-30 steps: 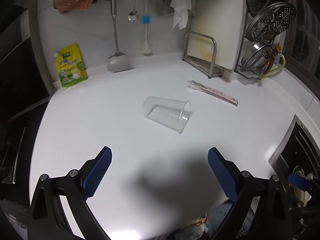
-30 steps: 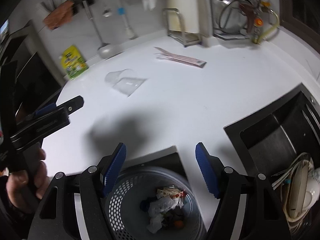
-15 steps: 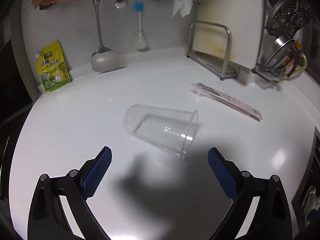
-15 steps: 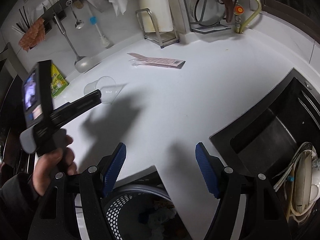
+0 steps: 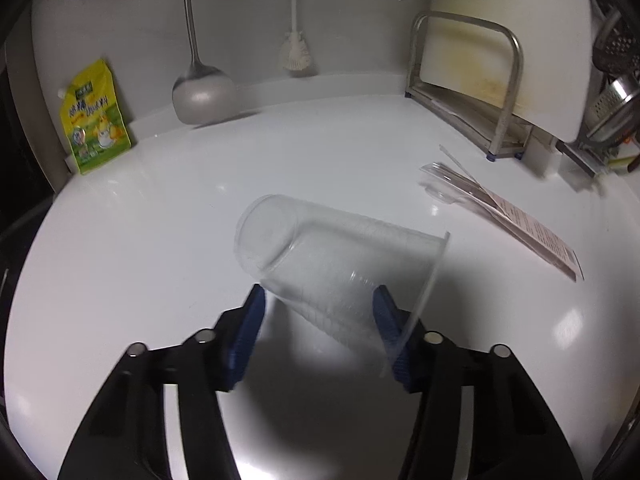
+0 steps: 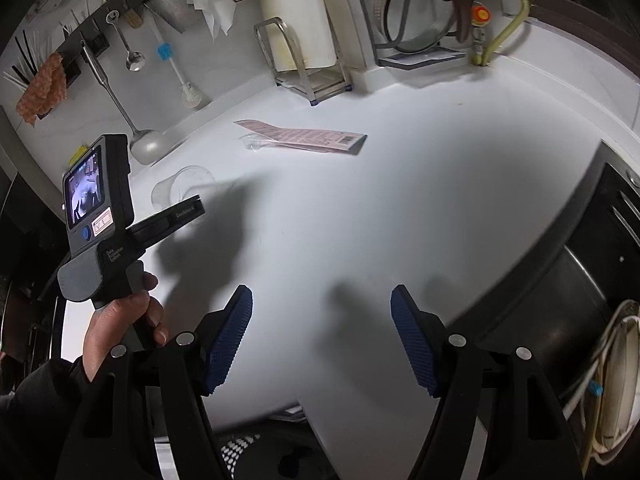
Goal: Collect trash
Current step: 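Close the left tool on the rim of the clear plastic cup, then grasp the pink receipt strip with the right tool while the left tool holds the cup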
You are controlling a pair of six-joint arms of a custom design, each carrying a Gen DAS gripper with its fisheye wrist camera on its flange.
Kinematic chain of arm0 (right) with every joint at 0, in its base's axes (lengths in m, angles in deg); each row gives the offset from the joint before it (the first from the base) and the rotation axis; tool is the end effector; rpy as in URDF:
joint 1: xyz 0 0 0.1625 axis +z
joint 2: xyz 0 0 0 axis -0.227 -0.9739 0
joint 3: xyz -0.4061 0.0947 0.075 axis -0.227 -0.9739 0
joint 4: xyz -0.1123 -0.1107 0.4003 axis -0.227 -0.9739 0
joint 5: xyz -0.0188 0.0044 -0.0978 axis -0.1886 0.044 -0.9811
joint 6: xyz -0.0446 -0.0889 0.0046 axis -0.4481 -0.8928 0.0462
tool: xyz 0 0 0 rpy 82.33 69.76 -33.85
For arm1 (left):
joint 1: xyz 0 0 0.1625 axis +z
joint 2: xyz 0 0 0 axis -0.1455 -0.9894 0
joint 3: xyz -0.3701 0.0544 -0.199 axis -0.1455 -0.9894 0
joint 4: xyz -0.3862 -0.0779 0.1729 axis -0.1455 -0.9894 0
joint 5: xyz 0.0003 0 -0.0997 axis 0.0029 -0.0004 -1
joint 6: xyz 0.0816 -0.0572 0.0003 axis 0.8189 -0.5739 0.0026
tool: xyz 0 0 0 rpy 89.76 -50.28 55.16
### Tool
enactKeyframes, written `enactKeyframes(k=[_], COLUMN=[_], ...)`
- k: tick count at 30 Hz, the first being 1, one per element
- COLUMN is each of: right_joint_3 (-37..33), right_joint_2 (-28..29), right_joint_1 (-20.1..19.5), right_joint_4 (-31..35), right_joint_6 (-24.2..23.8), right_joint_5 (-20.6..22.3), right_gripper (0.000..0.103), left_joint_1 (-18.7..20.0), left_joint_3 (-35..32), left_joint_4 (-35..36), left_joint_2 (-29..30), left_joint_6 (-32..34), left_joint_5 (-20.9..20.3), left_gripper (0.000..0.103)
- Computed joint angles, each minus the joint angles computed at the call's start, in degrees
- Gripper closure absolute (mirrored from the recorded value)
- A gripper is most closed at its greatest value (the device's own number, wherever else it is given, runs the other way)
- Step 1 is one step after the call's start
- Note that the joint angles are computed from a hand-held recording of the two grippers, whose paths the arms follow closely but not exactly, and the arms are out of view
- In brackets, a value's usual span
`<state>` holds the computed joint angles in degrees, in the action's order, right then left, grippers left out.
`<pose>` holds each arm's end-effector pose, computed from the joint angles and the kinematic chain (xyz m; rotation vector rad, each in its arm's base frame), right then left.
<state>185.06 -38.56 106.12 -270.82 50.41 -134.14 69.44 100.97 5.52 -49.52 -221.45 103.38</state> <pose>0.1122 -0.5560 0.1116 -0.0279 -2.4269 0.9771 -0.1608 -0.7241 0.0277 0.4335 2.2272 -0.8360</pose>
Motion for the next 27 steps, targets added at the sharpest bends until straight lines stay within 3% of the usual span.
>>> enactKeyframes(k=[3, 4, 14, 23, 24, 27], right_joint_3=[-2.7, -3.7, -15.5, -29.1, -30.3, -35.0], right_joint_2=[1.5, 2.0, 5.1, 8.6, 8.8, 10.4], right_joint_1=[-0.1, -0.1, -1.5, -2.4, -2.5, -3.0], right_joint_4=[0.5, 0.7, 6.4, 20.8, 22.9, 29.3], right_joint_6=[-1.6, -2.4, -13.1, -26.3, -27.0, -28.9], right_joint_5=[0.4, 0.5, 1.0, 2.9, 3.6, 4.1], right_gripper=[0.034, 0.034, 0.034, 0.033, 0.027, 0.027], left_joint_1=[0.8, 1.0, 2.1, 2.0, 2.0, 1.8], left_joint_3=[-2.4, -3.0, -3.5, -0.1, 0.4, 2.4], left_joint_4=[2.6, 3.4, 5.2, 5.9, 6.0, 5.4], left_joint_2=[0.6, 0.8, -1.5, -4.6, -4.9, -6.3], left_joint_6=[-0.1, 0.0, 4.4, 5.7, 5.8, 6.1], left_joint_5=[2.0, 2.6, 4.4, 6.1, 6.3, 6.6], left_gripper=[0.087, 0.093, 0.096, 0.096, 0.096, 0.096])
